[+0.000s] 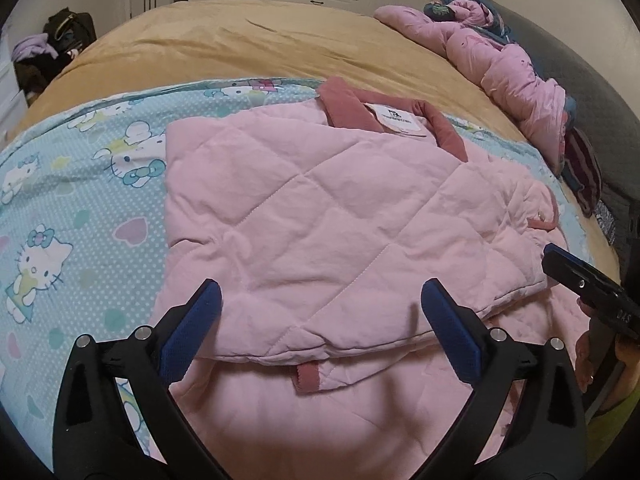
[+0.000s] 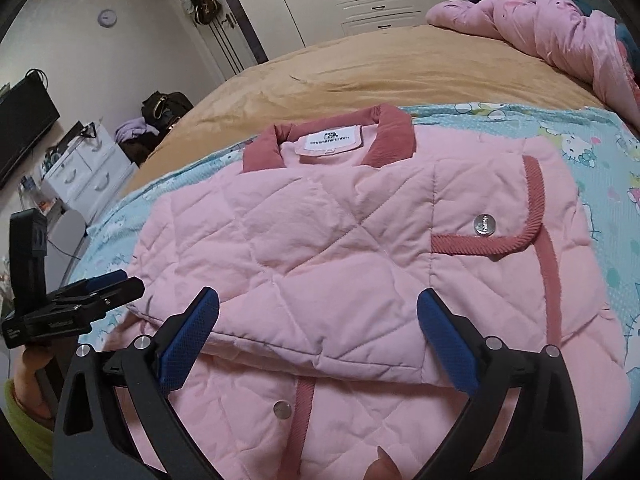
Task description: Fold large clothes
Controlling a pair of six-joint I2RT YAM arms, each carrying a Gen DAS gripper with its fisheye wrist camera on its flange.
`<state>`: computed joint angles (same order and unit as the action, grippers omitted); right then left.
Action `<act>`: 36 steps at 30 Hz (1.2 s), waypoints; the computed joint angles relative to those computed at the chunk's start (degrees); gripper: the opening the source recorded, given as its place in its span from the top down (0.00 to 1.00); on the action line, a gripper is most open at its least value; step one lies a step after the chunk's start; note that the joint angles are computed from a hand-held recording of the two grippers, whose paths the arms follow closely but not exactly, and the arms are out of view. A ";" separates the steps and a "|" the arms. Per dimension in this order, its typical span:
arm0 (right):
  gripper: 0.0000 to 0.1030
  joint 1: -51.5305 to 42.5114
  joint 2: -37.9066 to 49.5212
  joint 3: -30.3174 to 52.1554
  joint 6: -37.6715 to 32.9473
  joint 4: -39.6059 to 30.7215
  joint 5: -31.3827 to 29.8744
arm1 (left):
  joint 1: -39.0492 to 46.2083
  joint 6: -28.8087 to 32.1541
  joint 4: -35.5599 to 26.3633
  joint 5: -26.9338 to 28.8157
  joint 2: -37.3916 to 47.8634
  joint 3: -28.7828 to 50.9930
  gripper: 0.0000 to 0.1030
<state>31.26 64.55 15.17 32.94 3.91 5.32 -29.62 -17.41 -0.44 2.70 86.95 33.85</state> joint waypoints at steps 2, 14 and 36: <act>0.04 0.79 -2.30 0.28 0.39 -2.27 0.85 | -0.31 -0.42 -1.15 -0.63 -0.98 0.28 0.09; 0.04 8.33 -17.26 4.45 3.36 -18.67 7.73 | -3.85 -2.73 -7.89 -3.09 -12.54 0.07 0.09; 0.04 38.44 -39.33 22.16 23.86 -65.69 35.11 | -27.96 -20.31 -28.30 -19.36 -28.19 7.95 0.09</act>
<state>69.70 25.22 37.33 56.81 -61.78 40.43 -57.58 -37.72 -28.74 -16.66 58.75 41.80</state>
